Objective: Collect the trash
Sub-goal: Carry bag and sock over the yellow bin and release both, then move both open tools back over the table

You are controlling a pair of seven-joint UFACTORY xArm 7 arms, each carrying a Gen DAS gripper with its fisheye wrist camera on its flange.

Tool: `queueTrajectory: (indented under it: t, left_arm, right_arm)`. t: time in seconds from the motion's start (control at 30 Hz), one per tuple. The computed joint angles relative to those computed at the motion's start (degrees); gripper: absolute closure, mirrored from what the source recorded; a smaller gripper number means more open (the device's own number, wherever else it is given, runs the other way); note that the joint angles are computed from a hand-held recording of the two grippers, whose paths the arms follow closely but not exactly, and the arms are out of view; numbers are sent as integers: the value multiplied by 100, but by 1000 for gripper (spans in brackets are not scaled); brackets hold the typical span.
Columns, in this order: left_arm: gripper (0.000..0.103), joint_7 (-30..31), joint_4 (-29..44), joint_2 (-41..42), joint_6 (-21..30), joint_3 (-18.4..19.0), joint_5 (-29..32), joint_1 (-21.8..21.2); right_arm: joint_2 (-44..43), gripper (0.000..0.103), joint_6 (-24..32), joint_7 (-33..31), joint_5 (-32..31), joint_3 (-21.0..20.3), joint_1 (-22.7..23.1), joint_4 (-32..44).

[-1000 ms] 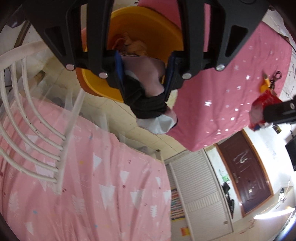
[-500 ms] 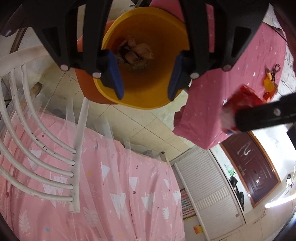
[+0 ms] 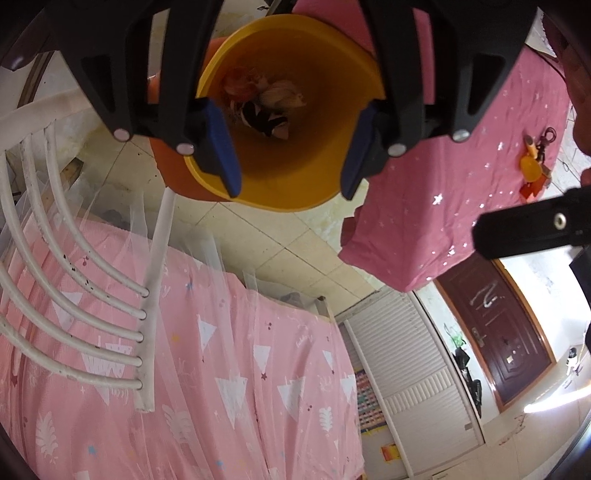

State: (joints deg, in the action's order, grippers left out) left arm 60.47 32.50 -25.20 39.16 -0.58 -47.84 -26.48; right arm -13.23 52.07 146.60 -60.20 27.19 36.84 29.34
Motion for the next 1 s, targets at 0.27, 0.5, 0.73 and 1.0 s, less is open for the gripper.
queueTrajectory:
  t: [0.27,0.5,0.73,1.0]
  left_arm:
    - [33,397,170,-238,264,493,132,447]
    - [32,776,621,-3,463,909,109,1036]
    - [27,1265,1122,478,434,1114,-16,1642]
    - [27,1556,2060,1477,535,1194,-236,2497]
  right_arm:
    - [604,45,338,-295,-325,-27,107,806]
    - [1356,44,236,-702,-773,-416,326,1647]
    - [2087,43,114,-1507,-957,-819,588,2618]
    - [3025,43,-103,-2619,-947,-1298,957,3941]
